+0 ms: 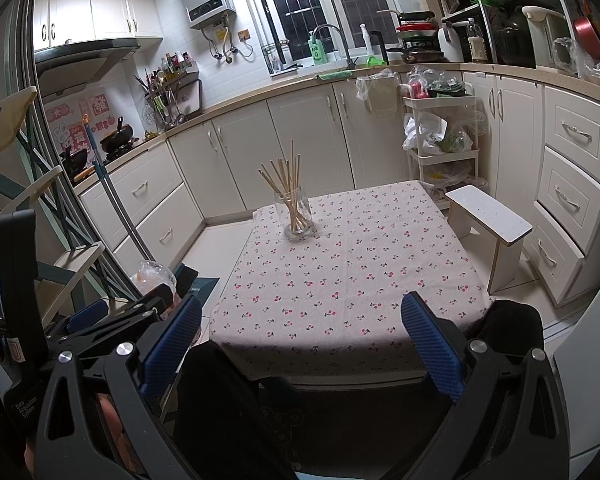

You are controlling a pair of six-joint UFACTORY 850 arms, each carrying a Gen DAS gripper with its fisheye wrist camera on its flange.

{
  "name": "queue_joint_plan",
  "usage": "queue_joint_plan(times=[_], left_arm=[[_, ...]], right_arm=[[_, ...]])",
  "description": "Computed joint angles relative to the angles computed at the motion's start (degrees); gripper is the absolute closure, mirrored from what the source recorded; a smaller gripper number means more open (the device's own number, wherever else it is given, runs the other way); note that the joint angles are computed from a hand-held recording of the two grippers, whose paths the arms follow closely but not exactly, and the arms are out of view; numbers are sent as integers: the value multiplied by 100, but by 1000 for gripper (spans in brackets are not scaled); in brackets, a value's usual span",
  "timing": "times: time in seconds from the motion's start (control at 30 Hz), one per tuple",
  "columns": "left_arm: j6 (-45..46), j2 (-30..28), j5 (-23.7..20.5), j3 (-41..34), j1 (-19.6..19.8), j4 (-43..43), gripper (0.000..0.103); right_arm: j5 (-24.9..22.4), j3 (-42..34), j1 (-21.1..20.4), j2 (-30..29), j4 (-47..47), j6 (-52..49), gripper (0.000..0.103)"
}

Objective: Organize utensils

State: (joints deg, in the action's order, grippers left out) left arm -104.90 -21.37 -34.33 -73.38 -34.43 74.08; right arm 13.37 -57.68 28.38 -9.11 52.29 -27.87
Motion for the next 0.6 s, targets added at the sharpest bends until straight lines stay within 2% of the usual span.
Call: queue_joint_plan(times=[0.6], left_arm=[[1, -99, -38, -48, 25, -10, 8]], right_arm=[[7, -23, 30, -85, -48, 77, 7]])
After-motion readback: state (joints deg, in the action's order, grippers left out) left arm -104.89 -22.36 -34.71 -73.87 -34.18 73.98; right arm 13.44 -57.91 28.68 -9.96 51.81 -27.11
